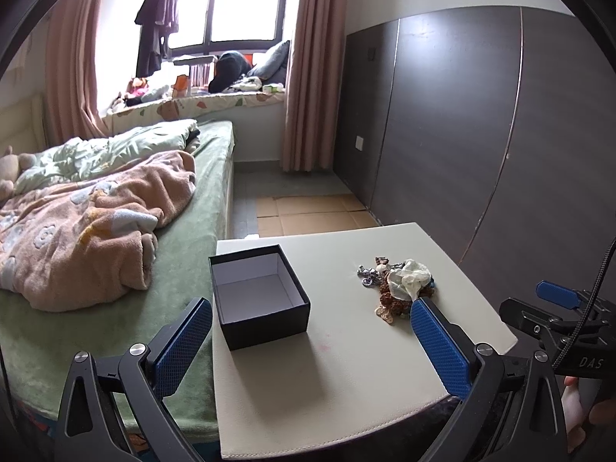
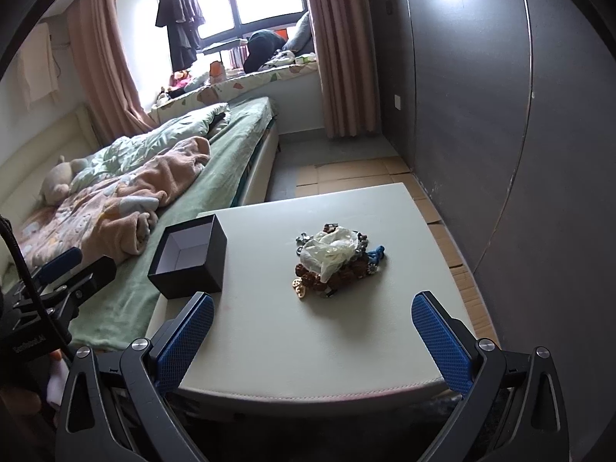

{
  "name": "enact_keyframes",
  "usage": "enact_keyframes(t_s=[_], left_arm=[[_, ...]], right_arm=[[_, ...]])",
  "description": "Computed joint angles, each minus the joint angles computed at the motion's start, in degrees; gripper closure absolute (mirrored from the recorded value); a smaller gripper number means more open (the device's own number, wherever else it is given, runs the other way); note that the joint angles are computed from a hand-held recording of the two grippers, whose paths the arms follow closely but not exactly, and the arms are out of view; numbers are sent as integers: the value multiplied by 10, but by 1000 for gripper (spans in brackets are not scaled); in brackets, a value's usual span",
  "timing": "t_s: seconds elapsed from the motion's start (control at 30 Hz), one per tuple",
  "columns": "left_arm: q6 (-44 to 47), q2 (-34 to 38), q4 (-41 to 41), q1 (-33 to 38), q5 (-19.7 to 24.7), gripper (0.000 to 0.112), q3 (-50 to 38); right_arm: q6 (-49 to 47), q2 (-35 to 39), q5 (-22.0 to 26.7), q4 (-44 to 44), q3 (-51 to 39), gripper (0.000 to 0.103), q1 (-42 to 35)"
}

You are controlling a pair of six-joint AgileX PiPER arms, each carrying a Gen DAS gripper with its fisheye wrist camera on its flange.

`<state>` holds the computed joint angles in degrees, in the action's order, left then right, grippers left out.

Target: Organize jewelry

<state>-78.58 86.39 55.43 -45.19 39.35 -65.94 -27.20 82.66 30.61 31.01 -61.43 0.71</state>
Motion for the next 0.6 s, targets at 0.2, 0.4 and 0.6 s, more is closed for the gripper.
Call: enact_keyframes(t_s=[0.2, 0.4, 0.6], left_arm=[[-10, -5, 12, -3, 1, 9, 4], [-11, -9, 13, -2, -8, 9, 8], [-14, -6, 13, -1, -8, 9, 5]], right_arm=[[-11, -1, 2, 13, -1, 0, -6], [-22, -3, -2, 19, 2, 0, -8], [-27, -9, -9, 19, 8, 0, -9]])
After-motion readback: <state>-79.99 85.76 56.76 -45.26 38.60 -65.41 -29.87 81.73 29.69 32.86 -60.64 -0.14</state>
